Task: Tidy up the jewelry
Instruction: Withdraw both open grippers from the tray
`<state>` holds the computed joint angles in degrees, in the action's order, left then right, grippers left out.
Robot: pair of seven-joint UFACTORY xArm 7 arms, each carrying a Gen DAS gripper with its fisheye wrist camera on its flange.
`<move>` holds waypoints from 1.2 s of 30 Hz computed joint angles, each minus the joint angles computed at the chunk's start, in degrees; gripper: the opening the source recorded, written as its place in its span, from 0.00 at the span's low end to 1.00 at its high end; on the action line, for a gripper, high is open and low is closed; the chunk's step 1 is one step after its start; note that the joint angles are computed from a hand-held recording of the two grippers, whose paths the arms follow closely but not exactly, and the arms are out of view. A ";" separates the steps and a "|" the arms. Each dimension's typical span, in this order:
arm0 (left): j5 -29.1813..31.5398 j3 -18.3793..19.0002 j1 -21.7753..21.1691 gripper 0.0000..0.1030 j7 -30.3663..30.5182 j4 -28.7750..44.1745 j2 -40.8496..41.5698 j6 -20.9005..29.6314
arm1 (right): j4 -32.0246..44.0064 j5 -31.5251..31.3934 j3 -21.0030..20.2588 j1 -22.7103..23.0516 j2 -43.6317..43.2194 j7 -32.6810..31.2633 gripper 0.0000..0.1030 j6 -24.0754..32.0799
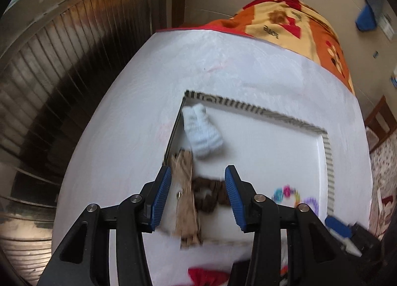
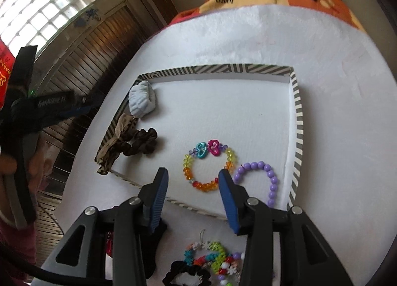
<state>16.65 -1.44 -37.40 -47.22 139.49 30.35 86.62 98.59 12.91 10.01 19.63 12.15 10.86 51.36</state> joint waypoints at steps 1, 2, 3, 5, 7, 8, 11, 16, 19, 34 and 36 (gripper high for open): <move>0.17 -0.13 -0.23 0.36 -0.55 -3.60 -2.25 -1.45 | -1.10 -0.33 0.02 0.29 -0.96 0.58 0.43 -0.73; 0.55 -0.52 -0.56 0.36 -1.71 -9.00 -5.71 -3.33 | -2.29 -0.86 0.04 0.59 -2.04 1.21 0.43 -1.39; 0.93 -1.14 -0.58 0.35 -2.60 -11.99 -7.65 -4.25 | -3.37 -1.75 0.06 1.01 -3.03 2.03 0.43 -2.00; 1.30 -2.81 -0.33 0.36 -4.09 -17.81 -11.51 -5.95 | -5.41 -3.32 0.16 1.68 -4.82 3.72 0.47 -3.05; 1.77 -4.38 0.05 0.36 -5.22 -21.88 -14.34 -6.92 | -7.59 -4.47 0.36 2.22 -6.72 5.62 0.50 -4.08; 2.19 -5.13 0.10 0.35 -5.79 -24.09 -15.90 -7.41 | -8.75 -5.08 0.47 2.45 -7.74 6.58 0.50 -4.60; 3.12 -7.27 0.44 0.36 -6.75 -28.76 -19.30 -8.18 | -11.94 -7.78 0.92 3.14 -10.62 9.96 0.50 -5.60; 3.59 -10.26 1.40 0.35 -7.93 -34.86 -23.99 -9.13 | -16.89 -10.24 1.88 3.70 -15.07 14.78 0.50 -6.76; 3.77 -11.57 1.89 0.35 -8.41 -37.15 -25.86 -9.50 | -19.20 -12.06 2.58 3.83 -17.43 17.04 0.50 -6.73; 3.91 -15.66 2.25 0.35 -8.71 -41.76 -30.36 -9.13 | -25.09 -14.03 4.61 3.97 -24.48 21.99 0.55 -5.19; 3.93 -15.91 2.31 0.35 -8.91 -42.35 -30.87 -9.12 | -25.39 -14.07 4.76 3.96 -24.87 22.08 0.55 -5.04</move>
